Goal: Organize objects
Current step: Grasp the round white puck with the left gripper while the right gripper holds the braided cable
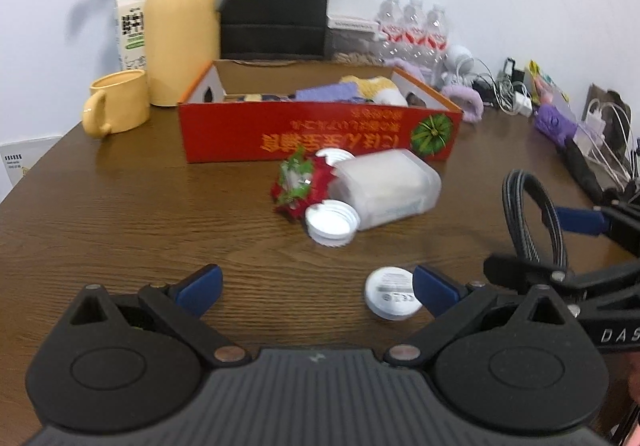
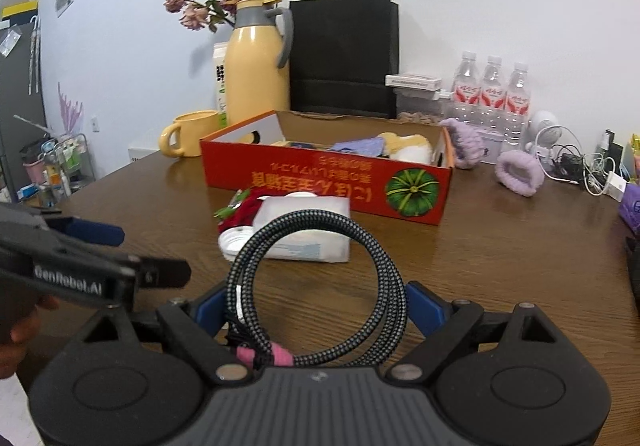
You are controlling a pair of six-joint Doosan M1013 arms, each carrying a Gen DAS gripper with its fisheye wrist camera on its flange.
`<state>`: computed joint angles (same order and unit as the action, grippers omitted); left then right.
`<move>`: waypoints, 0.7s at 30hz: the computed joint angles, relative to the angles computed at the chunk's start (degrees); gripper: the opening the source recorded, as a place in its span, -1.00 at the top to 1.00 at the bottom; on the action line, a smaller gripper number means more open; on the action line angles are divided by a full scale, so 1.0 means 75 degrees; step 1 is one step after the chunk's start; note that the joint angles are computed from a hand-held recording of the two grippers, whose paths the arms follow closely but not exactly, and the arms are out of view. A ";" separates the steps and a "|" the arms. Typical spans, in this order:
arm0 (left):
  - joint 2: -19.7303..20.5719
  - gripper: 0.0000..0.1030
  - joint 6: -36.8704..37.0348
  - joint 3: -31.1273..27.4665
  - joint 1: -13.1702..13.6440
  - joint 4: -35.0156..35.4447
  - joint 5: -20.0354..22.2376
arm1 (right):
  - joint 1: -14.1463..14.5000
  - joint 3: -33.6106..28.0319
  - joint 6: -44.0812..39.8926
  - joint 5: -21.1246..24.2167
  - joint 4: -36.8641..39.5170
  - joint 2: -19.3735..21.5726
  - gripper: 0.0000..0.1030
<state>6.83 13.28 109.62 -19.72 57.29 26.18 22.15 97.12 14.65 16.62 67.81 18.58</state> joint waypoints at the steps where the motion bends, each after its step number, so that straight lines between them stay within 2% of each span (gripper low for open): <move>1: 0.0041 -1.00 0.0109 -0.0044 -0.0025 -0.0099 0.0037 | -0.0019 -0.0002 -0.0079 0.0003 0.0075 0.0004 -0.75; 21: 0.0520 -1.00 0.1105 -0.0497 -0.0255 -0.0903 0.0589 | -0.0277 0.0004 -0.0962 0.0107 0.1061 0.0144 -0.75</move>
<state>10.73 21.57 105.90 -21.64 50.52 30.59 20.08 97.15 7.44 17.42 75.77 19.66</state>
